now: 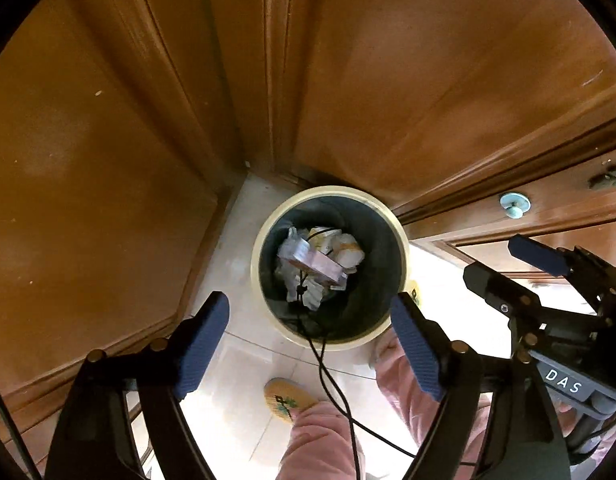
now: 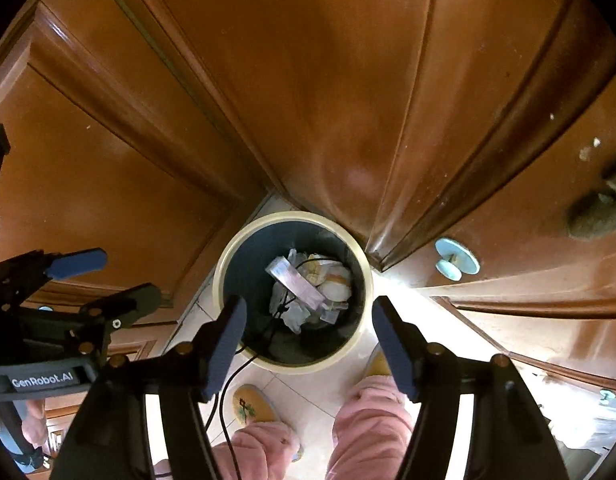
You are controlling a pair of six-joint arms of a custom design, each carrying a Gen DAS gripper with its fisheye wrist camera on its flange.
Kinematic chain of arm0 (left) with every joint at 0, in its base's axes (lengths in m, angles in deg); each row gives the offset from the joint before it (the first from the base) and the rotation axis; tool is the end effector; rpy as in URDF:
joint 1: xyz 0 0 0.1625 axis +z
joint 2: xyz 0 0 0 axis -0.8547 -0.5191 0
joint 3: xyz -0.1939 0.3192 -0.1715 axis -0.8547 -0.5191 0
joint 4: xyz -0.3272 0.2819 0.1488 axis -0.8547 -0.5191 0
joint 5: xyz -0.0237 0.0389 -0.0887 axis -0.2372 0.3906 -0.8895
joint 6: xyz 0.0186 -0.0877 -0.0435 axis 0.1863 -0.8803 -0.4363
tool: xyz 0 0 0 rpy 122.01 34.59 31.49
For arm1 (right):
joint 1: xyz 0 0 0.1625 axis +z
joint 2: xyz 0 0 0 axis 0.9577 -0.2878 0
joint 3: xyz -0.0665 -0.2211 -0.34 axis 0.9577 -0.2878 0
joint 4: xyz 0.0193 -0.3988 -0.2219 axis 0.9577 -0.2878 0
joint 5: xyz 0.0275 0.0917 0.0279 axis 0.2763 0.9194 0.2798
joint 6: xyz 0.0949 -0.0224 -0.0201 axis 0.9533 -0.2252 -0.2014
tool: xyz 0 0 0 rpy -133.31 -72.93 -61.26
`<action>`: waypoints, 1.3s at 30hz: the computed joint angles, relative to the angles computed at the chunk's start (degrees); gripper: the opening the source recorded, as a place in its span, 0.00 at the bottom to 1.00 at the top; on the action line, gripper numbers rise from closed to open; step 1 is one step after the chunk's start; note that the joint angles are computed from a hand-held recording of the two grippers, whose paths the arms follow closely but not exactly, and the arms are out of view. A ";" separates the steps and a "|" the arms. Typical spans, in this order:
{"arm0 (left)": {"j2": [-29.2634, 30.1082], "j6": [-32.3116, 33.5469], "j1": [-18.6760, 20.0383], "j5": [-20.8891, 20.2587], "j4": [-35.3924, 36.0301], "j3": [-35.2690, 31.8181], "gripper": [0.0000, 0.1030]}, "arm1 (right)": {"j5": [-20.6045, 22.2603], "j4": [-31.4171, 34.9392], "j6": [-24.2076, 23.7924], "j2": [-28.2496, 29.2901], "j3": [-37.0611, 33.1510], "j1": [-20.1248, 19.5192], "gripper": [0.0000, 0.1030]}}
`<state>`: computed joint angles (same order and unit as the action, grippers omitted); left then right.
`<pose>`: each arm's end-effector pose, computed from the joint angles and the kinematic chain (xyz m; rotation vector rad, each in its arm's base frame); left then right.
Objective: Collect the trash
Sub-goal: 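Carry the carton and paper cup down over the bin and release both, then raise both tools back up toward the water bottle and patterned packet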
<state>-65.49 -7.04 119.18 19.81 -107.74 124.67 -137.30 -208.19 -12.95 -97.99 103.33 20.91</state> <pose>-0.1898 -0.7273 0.0530 -0.0668 2.4636 -0.2000 0.1316 -0.7595 0.1131 0.4167 -2.4842 0.0557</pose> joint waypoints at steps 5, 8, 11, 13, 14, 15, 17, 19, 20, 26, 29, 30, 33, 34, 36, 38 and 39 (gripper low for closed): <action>0.51 -1.35 0.05 0.82 1.92 -1.04 0.79 | -0.73 1.78 0.94 1.55 -2.43 0.43 0.64; 0.02 -2.30 -0.22 0.89 2.48 -1.02 0.79 | -0.96 3.05 1.35 1.45 -2.98 0.60 0.64; -0.60 -2.89 -0.77 0.92 3.40 -1.19 0.79 | -1.10 4.83 1.96 0.96 -3.41 1.16 0.64; -0.99 -3.09 -1.22 0.97 3.86 -1.27 0.79 | -0.95 5.91 2.21 0.44 -3.73 1.61 0.64; -1.30 -3.28 -1.60 1.00 4.34 -1.38 0.79 | -0.83 6.14 2.25 0.08 -3.55 1.82 0.64; -1.61 -3.44 -2.05 0.97 4.97 -1.62 0.79 | -0.64 6.94 2.58 -0.15 -3.85 2.18 0.64; -2.39 -3.86 -3.25 1.18 6.80 -2.34 0.79 | 0.19 8.84 3.33 -0.73 -4.60 2.91 0.64; -3.28 -4.04 -4.46 1.55 8.62 -3.05 0.79 | 0.86 10.74 3.88 -1.33 -5.74 3.99 0.64; -3.77 -4.33 -5.14 1.82 9.81 -3.56 0.79 | 0.80 11.41 3.92 -1.61 -6.32 4.61 0.64; -5.87 -6.46 -9.03 4.48 17.33 -8.04 0.80 | 2.40 15.76 4.30 -2.66 -11.40 8.10 0.64; -6.46 -8.48 -10.63 5.87 21.28 -11.09 0.80 | 3.00 17.65 4.21 -2.94 -14.46 9.96 0.64; -6.70 -9.12 -11.14 6.25 22.32 -12.16 0.80 | 3.23 18.19 4.09 -3.02 -15.40 10.47 0.64; -6.98 -10.54 -12.64 7.39 25.37 -15.62 0.80 | 3.62 19.68 3.40 -3.02 -18.90 12.49 0.64; -6.98 -10.85 -13.10 7.85 26.35 -16.70 0.80 | 3.78 20.28 3.40 -2.98 -20.02 13.19 0.64; -6.71 -11.33 -14.27 8.96 28.61 -19.65 0.80 | 4.01 21.97 3.18 -2.75 -22.94 14.70 0.64; -6.42 -11.41 -15.40 9.97 30.24 -22.23 0.81 | 4.86 23.69 2.62 -2.45 -25.87 15.82 0.64; -6.13 -11.17 -16.02 10.54 30.86 -23.81 0.84 | 5.06 24.55 2.31 -2.19 -27.58 16.39 0.64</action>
<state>-71.62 -18.22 103.15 30.35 -76.88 100.85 -132.24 -183.64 -10.65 -100.18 75.75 37.30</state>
